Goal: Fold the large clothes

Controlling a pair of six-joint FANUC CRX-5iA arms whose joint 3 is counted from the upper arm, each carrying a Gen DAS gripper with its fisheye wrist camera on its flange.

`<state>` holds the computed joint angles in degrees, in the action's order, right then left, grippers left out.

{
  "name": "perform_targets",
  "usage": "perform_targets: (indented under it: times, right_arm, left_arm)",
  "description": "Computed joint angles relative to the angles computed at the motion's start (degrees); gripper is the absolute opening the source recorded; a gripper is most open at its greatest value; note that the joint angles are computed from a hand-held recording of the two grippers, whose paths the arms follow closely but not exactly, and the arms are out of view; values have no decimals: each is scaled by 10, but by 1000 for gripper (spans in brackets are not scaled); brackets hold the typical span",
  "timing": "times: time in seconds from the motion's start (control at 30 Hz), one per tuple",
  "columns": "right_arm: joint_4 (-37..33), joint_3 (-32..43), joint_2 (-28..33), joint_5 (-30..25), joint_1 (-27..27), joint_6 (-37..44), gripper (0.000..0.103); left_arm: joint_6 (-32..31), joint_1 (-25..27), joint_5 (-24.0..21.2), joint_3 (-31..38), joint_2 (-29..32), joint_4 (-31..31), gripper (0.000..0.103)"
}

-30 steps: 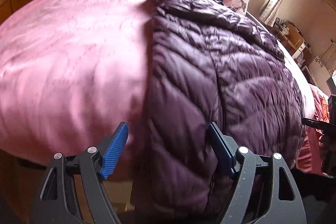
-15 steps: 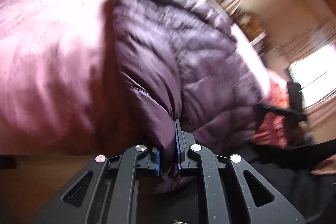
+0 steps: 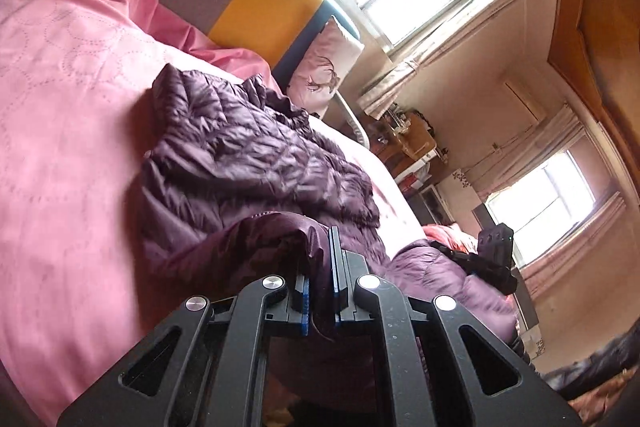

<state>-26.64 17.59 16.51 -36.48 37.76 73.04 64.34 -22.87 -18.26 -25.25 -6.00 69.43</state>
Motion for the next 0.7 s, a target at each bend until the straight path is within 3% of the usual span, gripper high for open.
perform_targets:
  times: [0.17,0.3,0.37,0.43,0.47,0.53,0.57,0.6,0.67,0.7]
  right_arm:
    - [-6,70,60,-22,-26,-25,7]
    - [-18,140,114,-57,-46,-47,10]
    - [-36,167,134,-69,-56,-48,21]
    - [-56,183,144,-72,-64,-43,50]
    - [-68,185,145,-69,-68,-39,57]
    - [-97,174,137,-47,-73,-19,80]
    - [-94,159,127,-29,-71,-18,86]
    - [-90,140,114,-7,-69,-17,95]
    - [-108,107,89,19,-72,6,96]
    - [-108,84,74,33,-71,10,97]
  left_arm:
    - [9,35,-20,47,59,6,7]
    - [56,69,-51,90,106,-29,7]
    - [99,83,-66,111,123,-64,9]
    - [116,92,-77,117,130,-59,22]
    - [97,88,-66,106,126,-25,32]
    - [-3,61,-22,64,107,114,56]
    - [-49,44,4,47,96,177,74]
    - [-69,29,42,31,83,209,78]
    - [-66,26,64,11,65,213,78]
    - [-89,18,75,1,59,244,78]
